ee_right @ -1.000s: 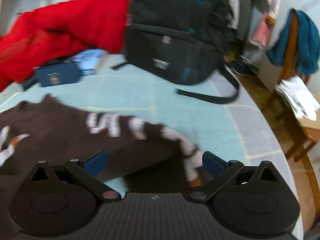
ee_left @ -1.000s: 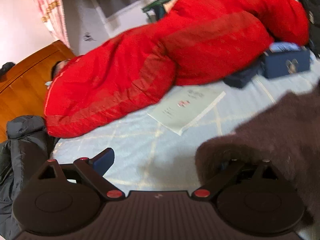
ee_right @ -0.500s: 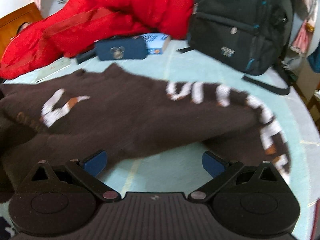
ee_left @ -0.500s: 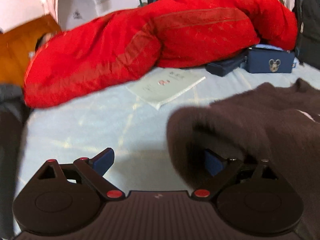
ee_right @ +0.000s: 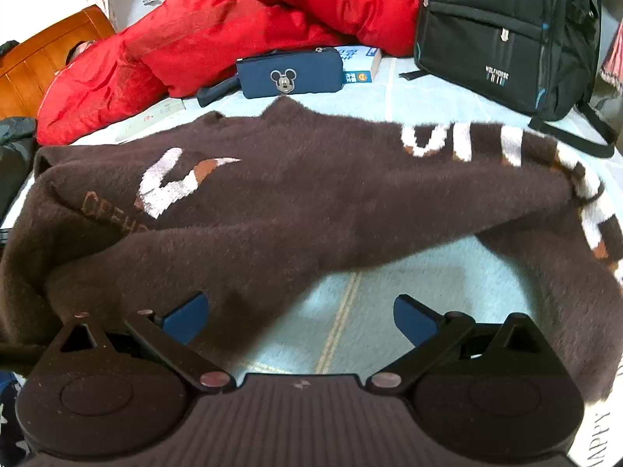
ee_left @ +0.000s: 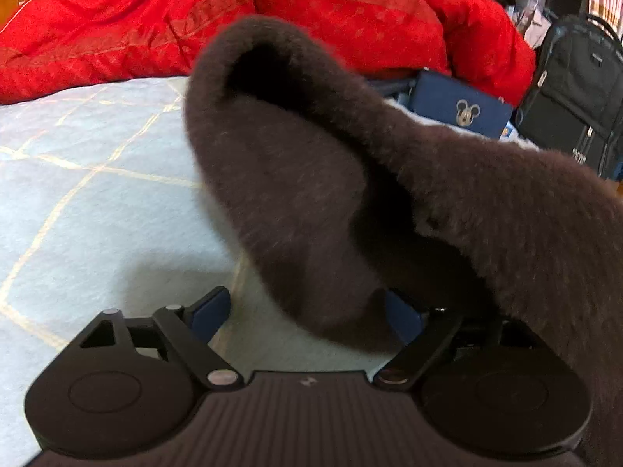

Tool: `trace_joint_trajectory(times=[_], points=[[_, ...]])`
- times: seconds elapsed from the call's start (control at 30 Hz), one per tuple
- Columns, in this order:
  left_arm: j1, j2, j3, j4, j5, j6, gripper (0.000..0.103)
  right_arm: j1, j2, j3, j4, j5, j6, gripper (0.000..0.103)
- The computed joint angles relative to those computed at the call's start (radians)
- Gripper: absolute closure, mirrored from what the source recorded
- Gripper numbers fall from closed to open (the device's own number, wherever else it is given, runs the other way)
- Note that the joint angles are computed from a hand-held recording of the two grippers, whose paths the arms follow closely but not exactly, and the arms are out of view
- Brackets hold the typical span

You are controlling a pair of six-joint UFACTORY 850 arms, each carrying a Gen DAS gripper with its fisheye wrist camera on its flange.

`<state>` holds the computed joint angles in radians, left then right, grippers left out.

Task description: Fold clothes

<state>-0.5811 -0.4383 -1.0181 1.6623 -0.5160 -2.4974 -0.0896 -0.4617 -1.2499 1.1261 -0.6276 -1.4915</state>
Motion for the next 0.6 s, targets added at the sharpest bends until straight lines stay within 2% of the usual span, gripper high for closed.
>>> trace_joint_trajectory(times=[0.03, 0.07, 0.1, 0.17, 0.2, 0.23, 0.3, 0.4, 0.6], points=[[-0.004, -0.006, -0.006, 0.015, -0.008, -0.012, 0.035, -0.001, 0.000, 0.003, 0.003, -0.001, 0.002, 0.000], [-0.007, -0.012, -0.012, 0.030, -0.016, -0.024, 0.050, 0.000, -0.002, 0.005, 0.009, -0.001, 0.005, 0.000], [-0.011, -0.018, -0.017, 0.044, -0.024, -0.036, 0.057, 0.001, -0.004, 0.006, 0.010, -0.002, 0.009, 0.000], [-0.019, -0.023, -0.030, 0.001, -0.049, 0.037, 0.083, 0.003, -0.007, 0.006, 0.012, -0.003, 0.013, 0.000], [-0.023, -0.024, -0.037, -0.030, -0.064, 0.086, 0.090, 0.004, -0.007, 0.006, 0.015, -0.002, 0.010, 0.000], [-0.023, -0.018, -0.035, -0.046, -0.071, 0.116, 0.094, 0.004, -0.007, 0.007, 0.017, -0.002, 0.007, 0.000], [-0.020, 0.005, -0.023, -0.079, -0.088, 0.170, 0.094, 0.003, -0.006, 0.006, 0.025, -0.001, -0.001, 0.000], [-0.015, 0.027, -0.032, -0.215, -0.186, 0.357, 0.095, 0.001, -0.003, 0.007, 0.044, 0.002, -0.014, 0.000], [0.032, 0.066, -0.053, -0.376, -0.382, 0.601, 0.095, -0.004, -0.001, 0.006, 0.068, 0.012, -0.021, 0.000]])
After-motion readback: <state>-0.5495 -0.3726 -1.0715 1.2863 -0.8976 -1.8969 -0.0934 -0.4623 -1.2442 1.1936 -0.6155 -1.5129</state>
